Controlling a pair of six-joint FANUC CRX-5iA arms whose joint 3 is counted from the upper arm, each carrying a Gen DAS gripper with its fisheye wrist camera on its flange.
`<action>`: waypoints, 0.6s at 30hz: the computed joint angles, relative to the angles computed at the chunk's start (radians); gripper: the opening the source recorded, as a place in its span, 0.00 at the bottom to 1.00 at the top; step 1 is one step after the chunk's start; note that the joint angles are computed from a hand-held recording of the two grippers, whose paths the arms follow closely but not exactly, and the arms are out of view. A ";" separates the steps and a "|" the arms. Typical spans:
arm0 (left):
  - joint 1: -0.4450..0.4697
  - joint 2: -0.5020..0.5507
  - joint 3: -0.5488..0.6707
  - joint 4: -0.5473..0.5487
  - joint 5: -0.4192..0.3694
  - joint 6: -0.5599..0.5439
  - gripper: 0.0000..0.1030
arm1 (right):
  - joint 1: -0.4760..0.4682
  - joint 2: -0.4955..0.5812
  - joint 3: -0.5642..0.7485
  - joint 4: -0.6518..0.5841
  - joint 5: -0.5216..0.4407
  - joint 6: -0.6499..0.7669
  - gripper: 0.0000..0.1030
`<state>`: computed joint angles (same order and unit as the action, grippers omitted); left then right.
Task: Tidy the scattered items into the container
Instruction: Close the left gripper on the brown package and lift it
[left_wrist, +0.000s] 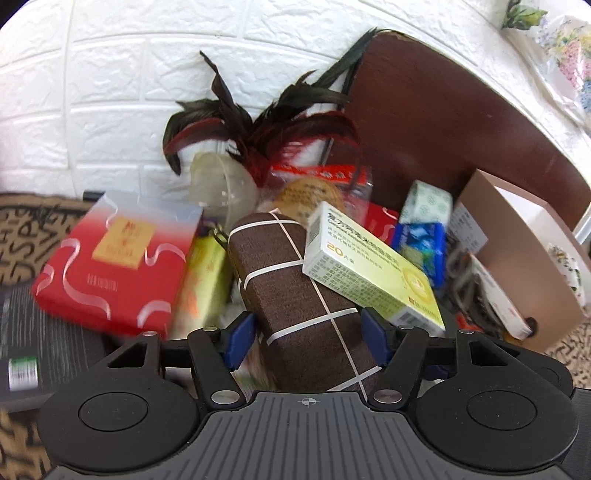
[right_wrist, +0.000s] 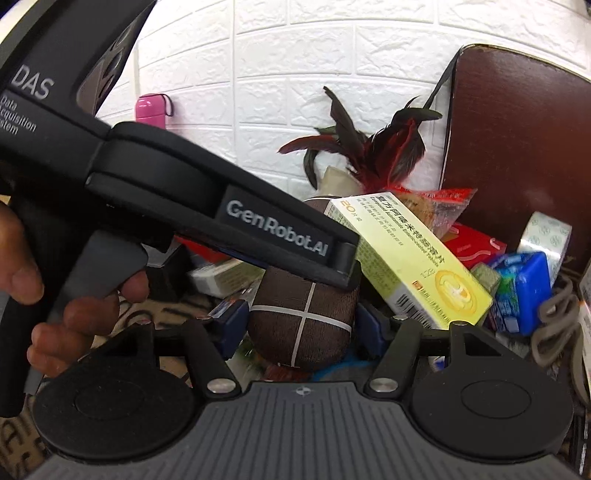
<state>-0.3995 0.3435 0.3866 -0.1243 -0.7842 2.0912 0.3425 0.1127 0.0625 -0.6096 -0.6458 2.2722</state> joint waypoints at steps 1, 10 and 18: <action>-0.007 -0.013 -0.017 0.002 0.003 0.006 0.62 | -0.006 -0.013 -0.008 -0.006 -0.016 -0.001 0.66; -0.127 -0.161 -0.253 0.080 0.078 0.099 0.62 | -0.079 -0.259 -0.211 0.007 -0.163 0.017 0.66; -0.249 -0.154 -0.335 0.236 0.143 0.045 0.68 | -0.152 -0.530 -0.455 0.146 -0.247 -0.102 0.66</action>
